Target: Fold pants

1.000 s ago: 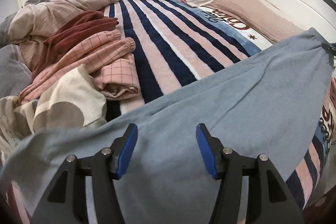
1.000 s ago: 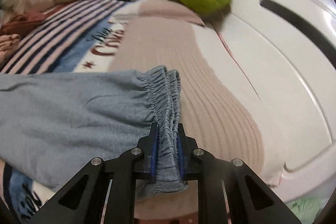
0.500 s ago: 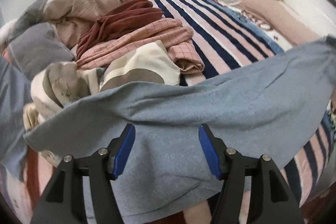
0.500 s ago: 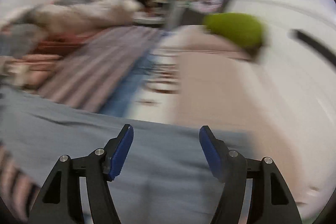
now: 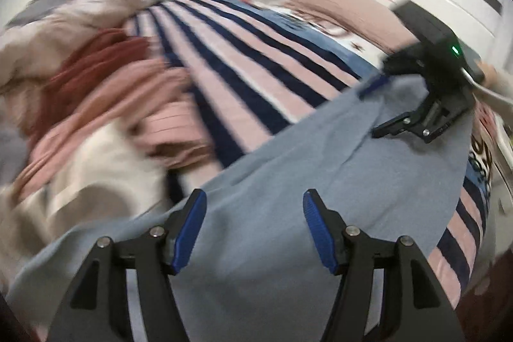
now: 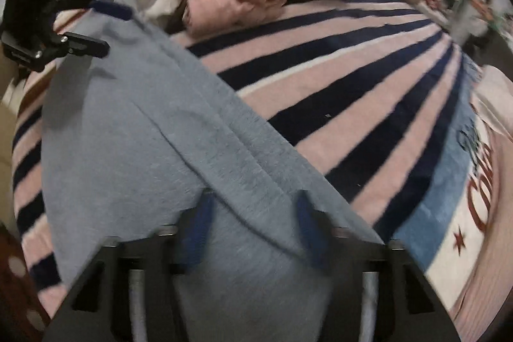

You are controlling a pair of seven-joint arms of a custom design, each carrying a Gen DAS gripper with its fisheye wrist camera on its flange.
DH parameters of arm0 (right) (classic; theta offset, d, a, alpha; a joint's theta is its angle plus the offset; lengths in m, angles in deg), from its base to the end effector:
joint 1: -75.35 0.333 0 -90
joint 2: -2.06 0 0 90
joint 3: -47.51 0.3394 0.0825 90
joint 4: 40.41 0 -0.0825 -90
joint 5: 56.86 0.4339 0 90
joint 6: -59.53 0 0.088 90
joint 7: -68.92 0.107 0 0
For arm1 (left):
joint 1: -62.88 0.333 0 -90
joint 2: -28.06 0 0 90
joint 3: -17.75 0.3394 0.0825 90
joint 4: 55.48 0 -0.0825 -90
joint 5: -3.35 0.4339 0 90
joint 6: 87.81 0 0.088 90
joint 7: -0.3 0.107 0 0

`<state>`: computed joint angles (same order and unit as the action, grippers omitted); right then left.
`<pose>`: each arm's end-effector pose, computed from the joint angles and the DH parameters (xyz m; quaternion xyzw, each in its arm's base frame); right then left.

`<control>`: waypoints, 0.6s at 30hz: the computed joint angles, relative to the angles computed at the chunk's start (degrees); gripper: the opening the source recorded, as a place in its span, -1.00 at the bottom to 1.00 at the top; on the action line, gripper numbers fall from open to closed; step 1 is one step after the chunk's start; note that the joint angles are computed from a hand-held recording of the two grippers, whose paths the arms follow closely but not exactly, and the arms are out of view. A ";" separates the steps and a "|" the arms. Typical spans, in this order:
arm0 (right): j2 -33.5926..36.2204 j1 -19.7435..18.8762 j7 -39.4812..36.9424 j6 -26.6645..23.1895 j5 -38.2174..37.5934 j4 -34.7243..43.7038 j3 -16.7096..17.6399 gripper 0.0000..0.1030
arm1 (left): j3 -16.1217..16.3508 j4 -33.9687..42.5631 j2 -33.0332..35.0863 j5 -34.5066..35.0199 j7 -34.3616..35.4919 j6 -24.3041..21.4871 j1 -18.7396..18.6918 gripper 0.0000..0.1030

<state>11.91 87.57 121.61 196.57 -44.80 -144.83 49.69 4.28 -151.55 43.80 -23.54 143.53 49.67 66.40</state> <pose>0.6696 0.1723 0.4858 -0.9003 0.3783 -0.1146 0.1822 0.7210 -0.1129 0.5002 -0.3566 0.8817 -0.2883 0.1109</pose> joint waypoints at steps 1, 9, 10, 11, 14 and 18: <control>0.90 -0.19 -0.93 -0.59 -0.18 0.95 -0.07 0.28 | -0.23 1.56 1.49 1.19 -0.15 -0.90 -0.76 0.14; -0.43 -1.56 -7.30 -5.40 1.97 0.17 -0.16 -0.71 | -2.36 8.62 7.62 6.34 1.18 -6.05 -2.93 0.14; -1.45 -1.34 -7.35 -4.44 1.49 -1.21 -0.18 -0.79 | -2.27 8.48 7.70 7.50 1.07 -5.60 -3.45 0.14; -2.54 -1.11 -7.26 -3.25 1.19 -2.74 -0.15 -0.86 | -2.33 8.50 7.79 7.94 0.89 -5.56 -3.61 0.14; -5.23 -0.64 -7.52 2.24 0.82 -6.99 -0.05 -0.94 | -2.52 8.98 8.19 8.48 0.20 -5.63 -3.73 0.14; -7.43 0.04 -2.75 11.16 -1.97 -10.76 -0.14 -0.96 | -2.87 8.88 8.10 8.91 0.60 -6.13 -3.71 -0.38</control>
